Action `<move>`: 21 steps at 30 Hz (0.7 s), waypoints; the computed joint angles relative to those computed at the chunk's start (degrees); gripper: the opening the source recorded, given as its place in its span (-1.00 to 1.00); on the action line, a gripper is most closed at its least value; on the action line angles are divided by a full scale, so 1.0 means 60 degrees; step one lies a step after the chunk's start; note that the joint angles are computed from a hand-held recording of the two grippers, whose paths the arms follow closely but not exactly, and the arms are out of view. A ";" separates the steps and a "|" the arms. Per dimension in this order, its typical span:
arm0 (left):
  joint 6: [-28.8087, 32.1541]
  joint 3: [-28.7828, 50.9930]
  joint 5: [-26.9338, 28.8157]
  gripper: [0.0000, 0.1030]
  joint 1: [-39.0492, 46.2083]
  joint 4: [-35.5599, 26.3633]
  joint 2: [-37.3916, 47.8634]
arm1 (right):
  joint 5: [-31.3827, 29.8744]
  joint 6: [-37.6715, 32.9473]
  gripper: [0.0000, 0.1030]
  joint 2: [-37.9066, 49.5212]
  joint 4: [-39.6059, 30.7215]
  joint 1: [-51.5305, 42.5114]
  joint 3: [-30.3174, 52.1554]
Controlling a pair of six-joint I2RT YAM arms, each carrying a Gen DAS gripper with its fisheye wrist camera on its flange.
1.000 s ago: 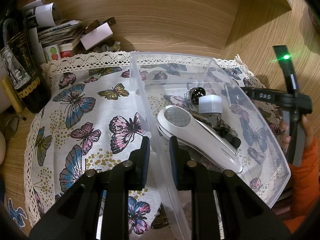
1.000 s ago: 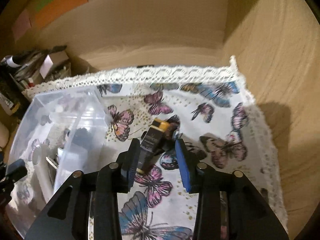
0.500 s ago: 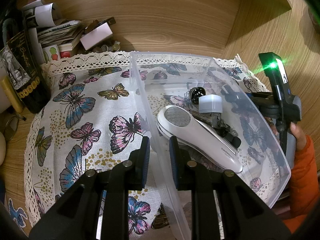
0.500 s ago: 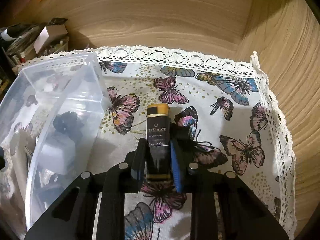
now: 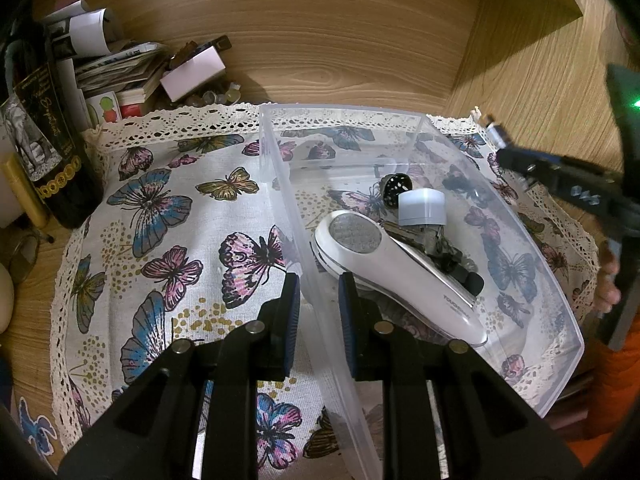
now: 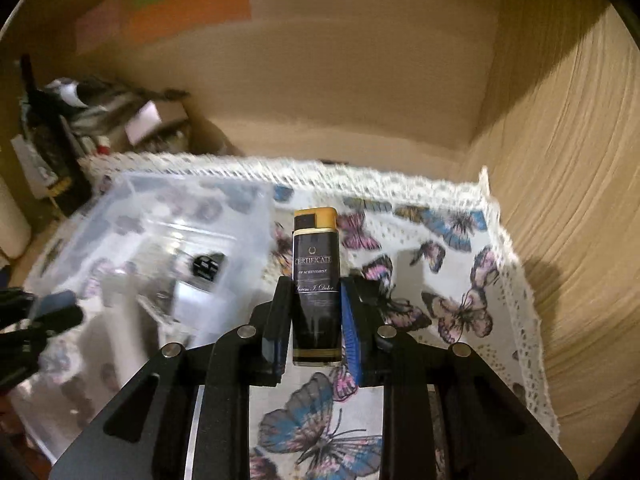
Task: Organize rigid objects
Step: 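Lower the black-and-gold bottle into the clear box and open the right tool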
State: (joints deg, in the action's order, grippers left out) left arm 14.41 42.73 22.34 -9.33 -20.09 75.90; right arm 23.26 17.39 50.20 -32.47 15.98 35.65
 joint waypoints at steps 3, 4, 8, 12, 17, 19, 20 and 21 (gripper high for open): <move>0.0008 0.0004 0.0005 -0.62 0.0006 -0.0001 0.0006 | 0.0182 -0.0056 -0.59 0.0094 0.0106 0.0346 0.0289; 0.0008 0.0004 0.0005 -0.62 0.0006 -0.0001 0.0006 | 0.0291 -0.0066 -0.59 0.0071 0.0156 0.0534 0.0343; 0.0005 0.0001 0.0007 -0.62 0.0003 0.0005 0.0005 | 0.0521 0.0014 -0.59 0.0021 0.0174 0.1140 0.0474; 0.0032 -0.0003 0.0030 -0.62 0.0031 0.0001 -0.0012 | 0.0780 0.0152 -0.59 0.0270 0.0187 0.1825 0.0602; 0.0088 -0.0025 0.0088 -0.62 0.0104 -0.0014 -0.0067 | 0.0682 0.0164 -0.59 0.0923 0.0341 0.2300 0.0715; 0.0089 -0.0028 0.0087 -0.62 0.0103 -0.0024 -0.0076 | 0.0553 0.0164 -0.59 0.1231 0.0490 0.2375 0.0706; 0.0089 -0.0028 0.0087 -0.62 0.0103 -0.0024 -0.0076 | 0.0464 0.0183 -0.59 0.1345 0.0548 0.2376 0.0699; 0.0109 -0.0026 0.0099 -0.62 0.0117 -0.0027 -0.0071 | 0.0320 0.0190 -0.59 0.1464 0.0618 0.2350 0.0684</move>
State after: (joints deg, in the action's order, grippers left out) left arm 15.07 42.58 22.93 -8.62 -20.26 75.47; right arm 25.18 18.53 58.98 -28.76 30.08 39.75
